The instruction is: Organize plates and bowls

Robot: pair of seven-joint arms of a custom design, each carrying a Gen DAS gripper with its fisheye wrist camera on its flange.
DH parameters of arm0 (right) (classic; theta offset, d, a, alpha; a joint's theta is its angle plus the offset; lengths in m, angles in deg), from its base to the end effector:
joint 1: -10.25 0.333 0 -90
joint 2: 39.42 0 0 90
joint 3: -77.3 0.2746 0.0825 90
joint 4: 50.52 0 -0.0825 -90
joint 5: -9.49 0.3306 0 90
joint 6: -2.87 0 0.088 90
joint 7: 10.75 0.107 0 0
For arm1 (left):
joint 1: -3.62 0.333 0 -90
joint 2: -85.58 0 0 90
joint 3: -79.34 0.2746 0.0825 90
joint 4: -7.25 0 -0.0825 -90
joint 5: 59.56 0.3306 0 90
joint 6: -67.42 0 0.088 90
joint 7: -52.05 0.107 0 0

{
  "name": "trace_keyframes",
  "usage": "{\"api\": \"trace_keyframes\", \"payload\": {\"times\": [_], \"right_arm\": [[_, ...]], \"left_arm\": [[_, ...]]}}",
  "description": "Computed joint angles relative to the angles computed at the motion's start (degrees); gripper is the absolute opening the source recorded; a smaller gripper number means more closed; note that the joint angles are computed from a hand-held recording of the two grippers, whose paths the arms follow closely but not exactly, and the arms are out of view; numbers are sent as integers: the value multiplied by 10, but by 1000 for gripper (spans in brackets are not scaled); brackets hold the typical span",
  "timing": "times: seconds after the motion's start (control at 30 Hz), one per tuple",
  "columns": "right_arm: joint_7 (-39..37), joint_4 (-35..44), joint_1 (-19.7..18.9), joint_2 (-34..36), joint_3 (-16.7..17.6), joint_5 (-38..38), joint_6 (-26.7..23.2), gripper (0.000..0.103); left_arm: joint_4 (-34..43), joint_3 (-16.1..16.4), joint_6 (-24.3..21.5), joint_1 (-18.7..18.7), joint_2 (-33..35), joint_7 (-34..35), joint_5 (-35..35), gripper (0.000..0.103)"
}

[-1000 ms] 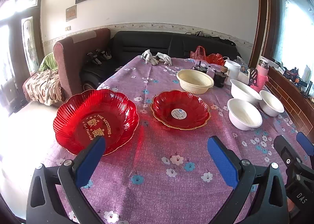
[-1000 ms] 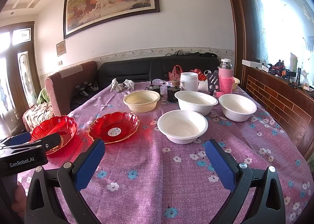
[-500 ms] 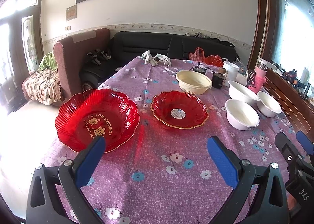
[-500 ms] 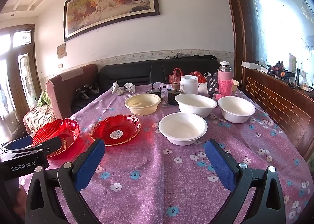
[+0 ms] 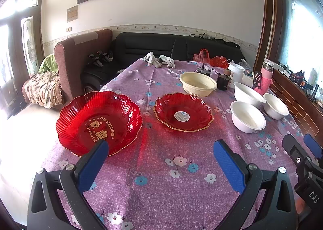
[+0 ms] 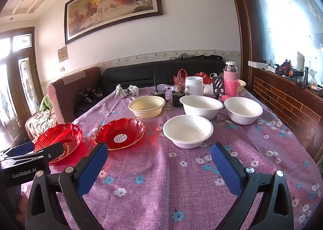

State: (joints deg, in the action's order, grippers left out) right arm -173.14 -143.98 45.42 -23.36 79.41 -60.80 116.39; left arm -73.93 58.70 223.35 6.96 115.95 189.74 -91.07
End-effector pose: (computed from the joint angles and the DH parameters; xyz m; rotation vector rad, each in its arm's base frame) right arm 0.5175 0.3165 0.4796 -0.9357 2.0797 -1.2339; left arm 0.6690 -0.1279 0.4771 -1.1798 2.2222 -1.1697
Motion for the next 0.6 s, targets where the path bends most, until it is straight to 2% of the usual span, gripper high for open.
{"api": "trace_keyframes", "payload": {"times": [0.6], "right_arm": [[1,2,0,2,-1,2,4,103]], "left_arm": [[-1,2,-4,-1,0,-1,2,103]]}}
